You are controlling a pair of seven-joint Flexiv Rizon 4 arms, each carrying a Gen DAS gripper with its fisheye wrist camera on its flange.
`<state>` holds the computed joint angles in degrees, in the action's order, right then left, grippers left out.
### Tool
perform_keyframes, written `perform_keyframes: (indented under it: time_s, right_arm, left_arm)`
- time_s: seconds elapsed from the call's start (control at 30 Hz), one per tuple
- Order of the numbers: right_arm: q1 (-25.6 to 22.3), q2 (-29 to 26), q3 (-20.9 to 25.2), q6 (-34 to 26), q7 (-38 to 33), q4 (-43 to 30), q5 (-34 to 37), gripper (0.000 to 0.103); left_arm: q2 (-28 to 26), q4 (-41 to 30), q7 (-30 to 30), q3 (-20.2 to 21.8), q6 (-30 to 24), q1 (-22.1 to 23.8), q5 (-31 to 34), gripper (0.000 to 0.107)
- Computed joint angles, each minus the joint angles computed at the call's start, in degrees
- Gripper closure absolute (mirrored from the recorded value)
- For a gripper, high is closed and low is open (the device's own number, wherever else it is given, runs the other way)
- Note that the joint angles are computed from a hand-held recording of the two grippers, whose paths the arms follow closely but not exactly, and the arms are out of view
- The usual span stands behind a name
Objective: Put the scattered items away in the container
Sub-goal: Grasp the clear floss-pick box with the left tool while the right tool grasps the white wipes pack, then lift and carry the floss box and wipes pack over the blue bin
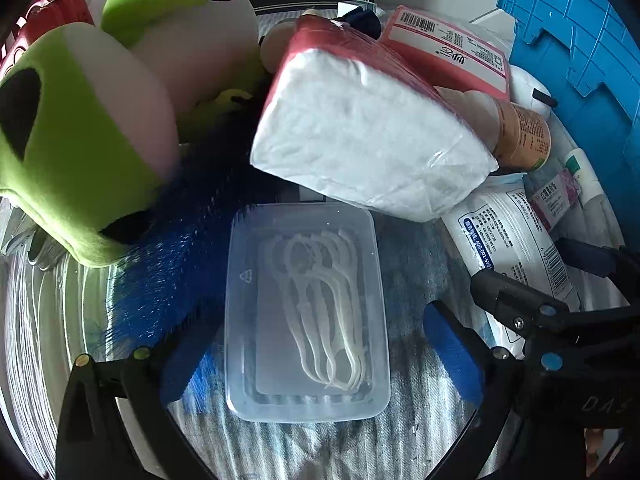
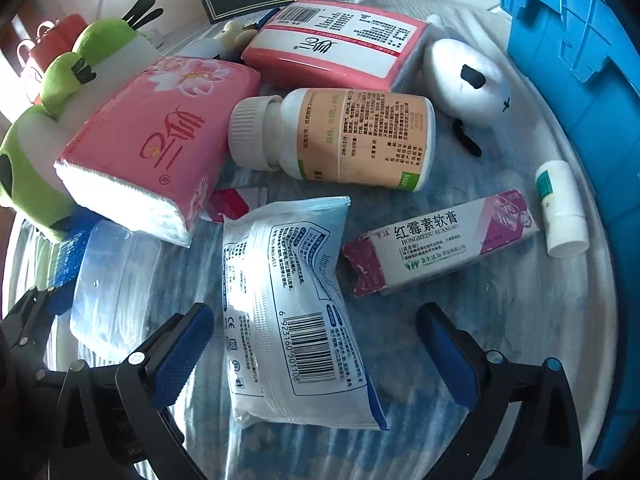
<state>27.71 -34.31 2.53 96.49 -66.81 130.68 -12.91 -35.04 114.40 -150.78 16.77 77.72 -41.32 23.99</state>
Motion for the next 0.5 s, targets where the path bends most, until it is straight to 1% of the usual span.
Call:
perform_keyframes:
  time_s: [0.03,0.07,0.1,0.13,0.17,0.2,0.23,0.3,0.33,0.37,0.4,0.43,0.47,0.5]
  right_arm:
    - [1.4,0.4,-1.3,-0.2,0.2,0.4,0.3,0.008]
    - [3.4,1.0,-3.4,0.2,0.9,1.2,0.0,0.026]
    - [3.8,1.4,-3.9,0.4,1.0,1.6,-0.1,0.038]
    - [2.6,1.6,-2.5,0.2,0.4,1.6,0.6,0.039]
    - [0.7,1.8,-0.6,-0.1,0.3,1.5,0.4,0.04]
    - [0.2,1.8,-0.1,-0.1,0.2,1.6,0.4,0.04]
    - [0.3,1.8,-0.2,0.2,0.2,1.7,0.4,0.04]
    - [1.1,1.6,-0.9,1.2,-0.1,1.9,0.4,0.033]
    - [1.5,1.5,-1.1,1.5,-0.2,2.0,0.5,0.032]
    - [2.2,1.5,-1.7,1.8,-0.2,2.2,0.6,0.031]
    - [2.9,1.6,-2.3,2.2,-0.4,2.4,0.8,0.036]
    - [3.7,1.8,-2.9,2.5,-0.5,2.8,1.1,0.04]
    - [4.1,2.1,-3.2,2.6,-0.7,3.2,1.3,0.049]
    - [3.3,2.4,-2.5,2.6,-0.9,3.5,1.4,0.052]
  left_arm:
    - [0.1,0.0,-0.2,0.2,0.1,-0.2,0.2,0.004]
    - [0.2,0.2,-0.2,0.1,0.1,-0.2,0.2,0.007]
    - [0.5,0.3,0.0,-0.1,0.1,-0.2,0.3,0.014]
    - [0.8,0.3,0.0,-0.1,-0.1,-0.4,0.5,0.019]
    - [1.2,0.4,-0.1,-0.2,-0.4,-0.6,0.5,0.028]
    - [1.5,0.6,-0.4,-0.2,-0.5,-0.7,0.7,0.033]
    - [1.6,0.6,-1.0,0.0,-0.5,-1.0,1.1,0.034]
    - [1.5,0.6,-2.5,1.0,-0.1,-1.9,2.2,0.035]
    - [1.6,0.5,-3.2,1.4,-0.1,-2.3,2.8,0.036]
    - [1.7,0.6,-3.6,1.5,-0.1,-2.5,3.2,0.04]
    - [2.0,0.9,-3.8,1.3,-0.1,-2.4,3.4,0.043]
    - [2.4,1.3,-3.8,0.8,0.0,-1.9,3.4,0.043]
    - [2.8,1.9,-3.9,0.3,0.4,-1.5,3.4,0.044]
    - [3.2,2.5,-4.0,0.0,0.8,-1.1,3.4,0.044]
